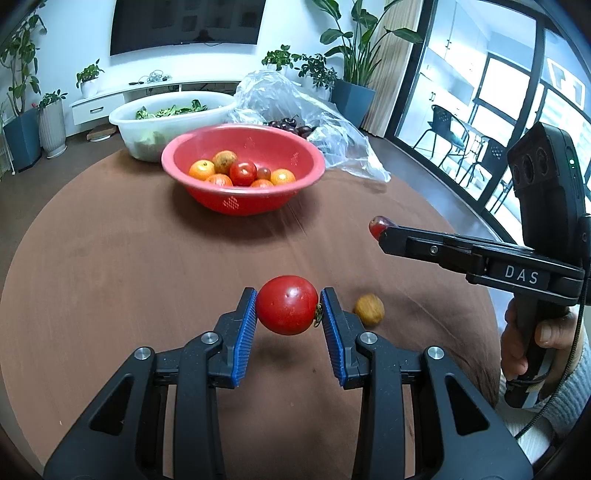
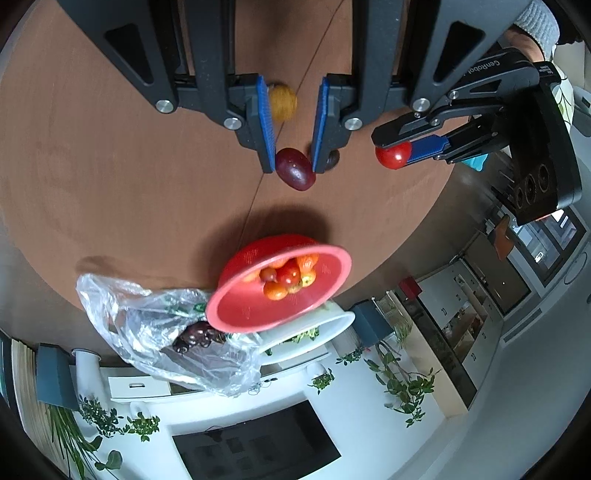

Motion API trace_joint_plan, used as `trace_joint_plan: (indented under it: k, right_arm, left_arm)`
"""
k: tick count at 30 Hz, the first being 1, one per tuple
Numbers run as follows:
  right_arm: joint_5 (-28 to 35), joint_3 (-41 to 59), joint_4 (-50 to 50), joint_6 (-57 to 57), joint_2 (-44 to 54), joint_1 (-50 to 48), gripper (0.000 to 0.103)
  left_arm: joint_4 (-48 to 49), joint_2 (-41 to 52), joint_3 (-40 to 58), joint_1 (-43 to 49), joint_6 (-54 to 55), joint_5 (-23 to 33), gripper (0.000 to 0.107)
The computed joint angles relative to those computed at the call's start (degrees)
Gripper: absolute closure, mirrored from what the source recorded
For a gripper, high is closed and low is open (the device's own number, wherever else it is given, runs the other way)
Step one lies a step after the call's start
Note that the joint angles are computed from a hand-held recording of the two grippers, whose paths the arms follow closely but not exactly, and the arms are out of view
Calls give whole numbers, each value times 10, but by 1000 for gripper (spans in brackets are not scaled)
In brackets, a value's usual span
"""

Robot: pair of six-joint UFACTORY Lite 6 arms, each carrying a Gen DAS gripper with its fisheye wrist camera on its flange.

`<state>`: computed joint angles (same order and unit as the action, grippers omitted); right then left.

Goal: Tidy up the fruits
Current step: 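Carry the tomato with the left tool while the right tool carries the plum to the red bowl, then open the left tool over the red bowl while the right tool releases the plum there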

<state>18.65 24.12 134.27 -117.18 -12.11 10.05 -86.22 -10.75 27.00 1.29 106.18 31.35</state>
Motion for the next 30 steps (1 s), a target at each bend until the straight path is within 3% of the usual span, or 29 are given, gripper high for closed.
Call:
trace_joint_plan:
  k: [12,24,30]
  right_arm:
    - [16,150,-68,43,122,-33,81]
    - [-2,335,-98,59,269,-46,81]
    - [-16,418,-132,86,343,-52,81]
  left_arm:
    - [18,137,186,-29,-49,-17,74]
    - [92,336,441,-60,-162,-40,74]
    - [118,399,511,-72,-192,-56,74]
